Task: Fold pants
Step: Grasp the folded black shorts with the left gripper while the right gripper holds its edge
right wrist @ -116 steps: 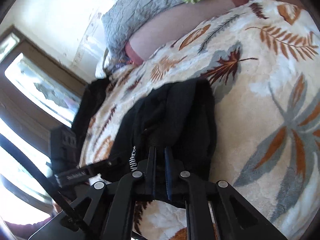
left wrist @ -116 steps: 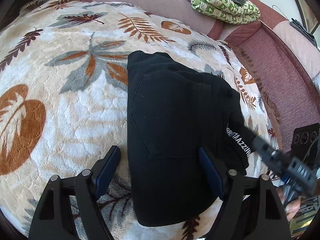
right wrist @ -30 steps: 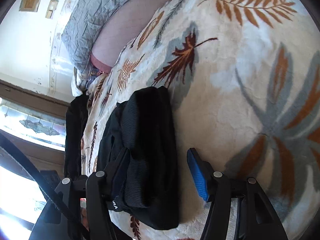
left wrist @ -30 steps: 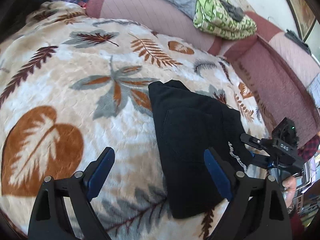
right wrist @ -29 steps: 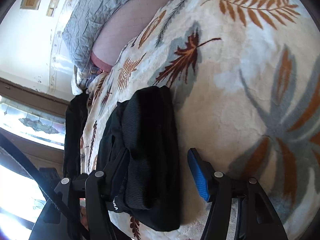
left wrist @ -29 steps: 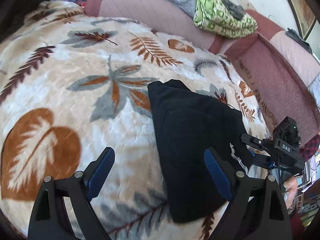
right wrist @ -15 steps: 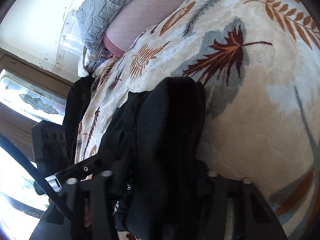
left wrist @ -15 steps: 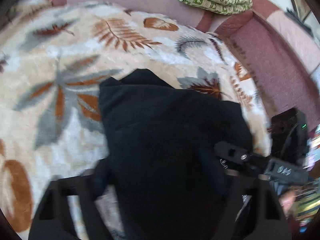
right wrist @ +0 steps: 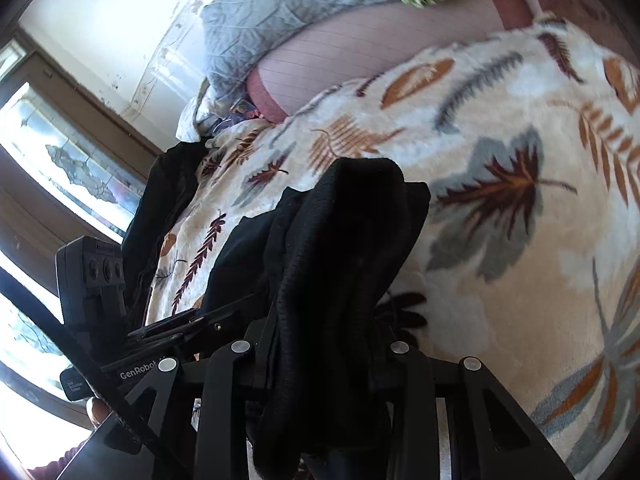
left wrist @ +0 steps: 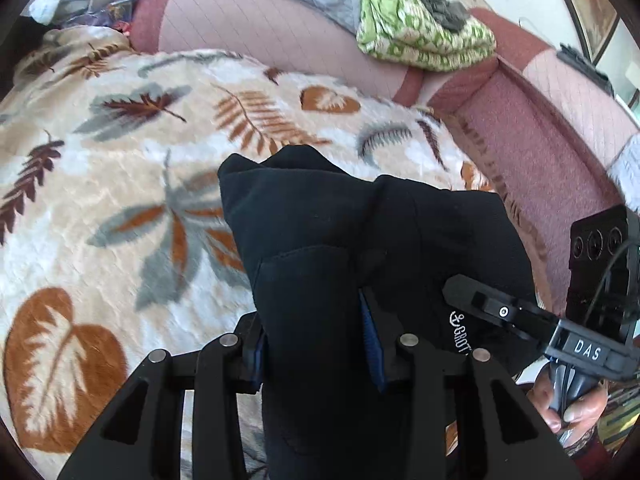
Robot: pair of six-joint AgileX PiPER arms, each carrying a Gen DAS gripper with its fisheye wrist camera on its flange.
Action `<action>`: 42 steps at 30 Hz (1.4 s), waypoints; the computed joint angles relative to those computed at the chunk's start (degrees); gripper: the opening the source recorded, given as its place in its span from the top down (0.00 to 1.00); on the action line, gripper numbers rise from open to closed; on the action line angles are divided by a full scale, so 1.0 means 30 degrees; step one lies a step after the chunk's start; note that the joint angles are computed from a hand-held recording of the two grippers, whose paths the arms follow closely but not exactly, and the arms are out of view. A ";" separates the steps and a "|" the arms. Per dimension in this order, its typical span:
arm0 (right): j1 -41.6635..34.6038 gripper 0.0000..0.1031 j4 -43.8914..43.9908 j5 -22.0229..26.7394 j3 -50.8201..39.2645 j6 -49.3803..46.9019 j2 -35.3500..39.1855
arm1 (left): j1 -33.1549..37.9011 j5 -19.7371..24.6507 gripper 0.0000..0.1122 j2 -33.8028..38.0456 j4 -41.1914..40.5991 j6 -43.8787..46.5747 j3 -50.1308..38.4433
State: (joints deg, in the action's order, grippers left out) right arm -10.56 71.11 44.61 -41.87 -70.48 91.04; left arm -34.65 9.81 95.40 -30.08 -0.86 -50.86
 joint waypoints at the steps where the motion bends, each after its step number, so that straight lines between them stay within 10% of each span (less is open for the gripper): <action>1: 0.0489 0.68 -0.0165 -0.0342 -0.0267 0.0363 -0.0196 | 0.0270 0.0142 0.67 -0.0065 -0.0246 0.0342 -0.0131; 18: 0.5686 0.68 -0.1941 -0.4881 -0.8570 0.5107 0.4721 | 0.3906 0.3430 0.67 0.4109 0.7130 -0.4640 -0.7719; 42: 0.5023 0.65 -0.4112 -0.3893 -1.5479 0.8393 1.2409 | 0.4769 0.4849 0.59 0.9081 0.8656 -0.5011 -1.2441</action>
